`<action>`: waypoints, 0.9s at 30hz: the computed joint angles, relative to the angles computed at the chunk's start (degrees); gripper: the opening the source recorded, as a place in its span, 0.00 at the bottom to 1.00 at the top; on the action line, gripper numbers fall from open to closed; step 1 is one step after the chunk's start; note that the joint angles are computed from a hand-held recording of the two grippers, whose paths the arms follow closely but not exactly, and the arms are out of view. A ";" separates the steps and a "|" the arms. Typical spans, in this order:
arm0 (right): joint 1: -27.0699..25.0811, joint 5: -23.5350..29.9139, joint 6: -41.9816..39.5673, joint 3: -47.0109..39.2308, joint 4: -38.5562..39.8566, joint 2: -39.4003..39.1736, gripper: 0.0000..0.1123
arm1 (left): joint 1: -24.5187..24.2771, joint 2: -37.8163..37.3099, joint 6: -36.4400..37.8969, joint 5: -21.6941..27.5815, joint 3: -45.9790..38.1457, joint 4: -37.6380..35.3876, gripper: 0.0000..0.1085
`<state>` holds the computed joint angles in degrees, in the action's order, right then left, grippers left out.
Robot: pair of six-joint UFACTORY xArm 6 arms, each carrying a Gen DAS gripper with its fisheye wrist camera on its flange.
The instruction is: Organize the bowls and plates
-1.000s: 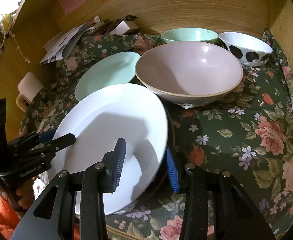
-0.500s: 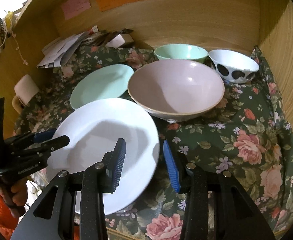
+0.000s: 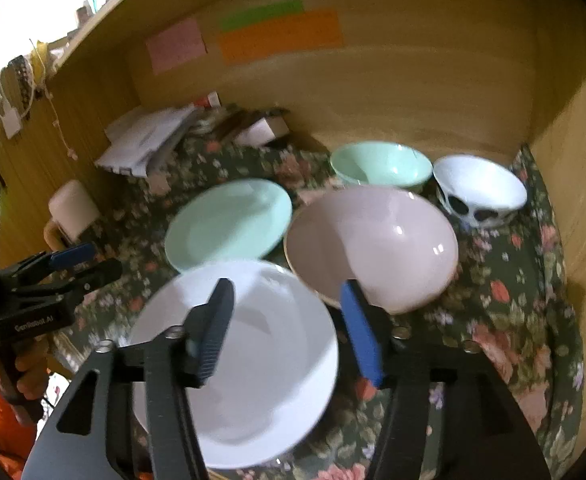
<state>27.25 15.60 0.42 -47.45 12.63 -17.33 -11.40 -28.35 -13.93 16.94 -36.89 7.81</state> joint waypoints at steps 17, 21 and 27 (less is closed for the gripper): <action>-0.30 2.08 -7.80 -14.92 4.35 13.21 0.66 | 5.35 8.86 -5.35 0.37 -8.04 4.66 0.85; -0.53 4.22 -7.81 -19.78 2.91 17.80 0.66 | 6.10 12.29 -3.30 1.46 -10.35 1.97 0.85; -0.77 8.85 -8.25 -28.58 1.22 25.67 0.66 | 7.05 16.06 -0.53 2.02 -12.48 -0.74 0.85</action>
<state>26.48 24.45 -7.83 -76.03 13.84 8.34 -4.35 -12.29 -14.46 18.96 -49.36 7.07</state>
